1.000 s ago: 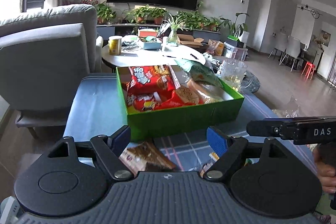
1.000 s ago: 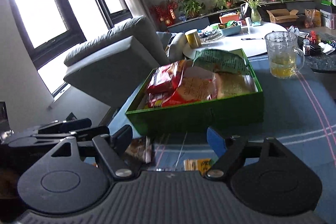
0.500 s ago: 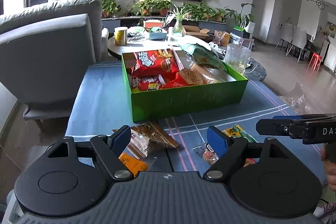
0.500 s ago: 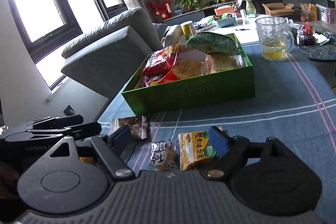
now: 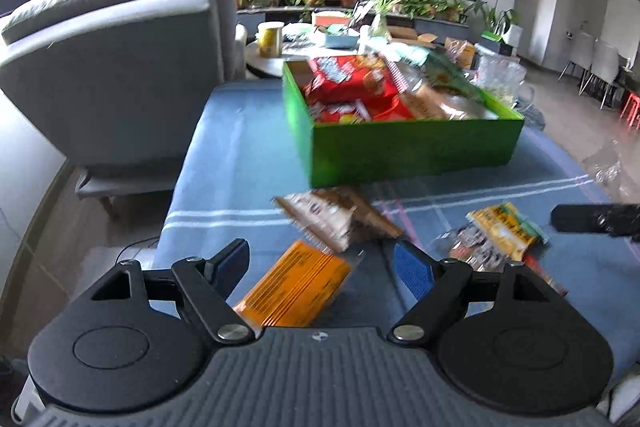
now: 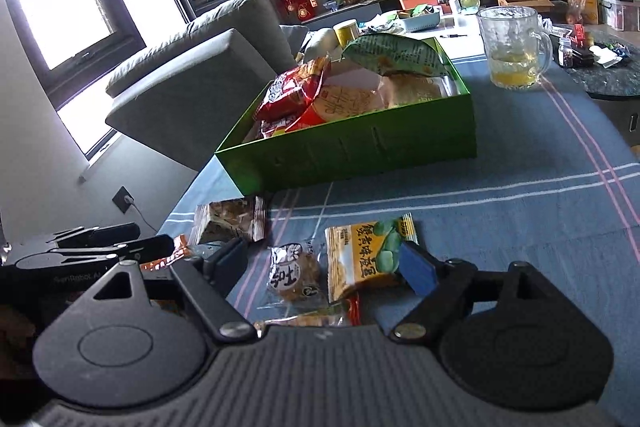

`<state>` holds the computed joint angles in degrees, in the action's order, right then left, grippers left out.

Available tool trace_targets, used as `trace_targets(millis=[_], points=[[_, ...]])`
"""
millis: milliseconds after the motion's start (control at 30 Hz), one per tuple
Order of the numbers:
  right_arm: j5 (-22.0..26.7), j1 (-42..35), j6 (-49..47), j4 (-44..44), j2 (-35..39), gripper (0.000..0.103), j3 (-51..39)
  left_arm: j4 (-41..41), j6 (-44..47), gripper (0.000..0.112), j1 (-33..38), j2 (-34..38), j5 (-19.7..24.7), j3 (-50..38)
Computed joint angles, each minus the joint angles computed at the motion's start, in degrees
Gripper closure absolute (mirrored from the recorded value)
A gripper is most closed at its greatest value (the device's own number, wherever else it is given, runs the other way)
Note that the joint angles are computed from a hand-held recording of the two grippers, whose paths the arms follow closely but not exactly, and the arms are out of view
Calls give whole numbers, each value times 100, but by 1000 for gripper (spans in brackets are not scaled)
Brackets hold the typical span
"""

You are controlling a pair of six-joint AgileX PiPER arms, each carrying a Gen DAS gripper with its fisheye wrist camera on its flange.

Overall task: Organize snacks
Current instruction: 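Return the right gripper to the table and reach for the orange wafer pack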

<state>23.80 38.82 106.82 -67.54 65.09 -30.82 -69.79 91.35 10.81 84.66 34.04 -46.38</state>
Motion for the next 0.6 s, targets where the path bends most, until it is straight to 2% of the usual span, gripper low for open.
trace_targets(millis=[300, 500, 567, 600], points=[[24, 21, -162, 234, 48, 44, -10, 104, 123, 35, 68, 293, -145, -9], [63, 35, -267, 373, 120, 44, -68, 253, -207, 35, -138, 642, -283, -171], [107, 40, -281, 381, 165, 44, -88, 246, -216, 39, -104, 686, -239, -164], [134, 39, -260, 362, 205, 44, -104, 322, -297, 46, -89, 719, -216, -191]])
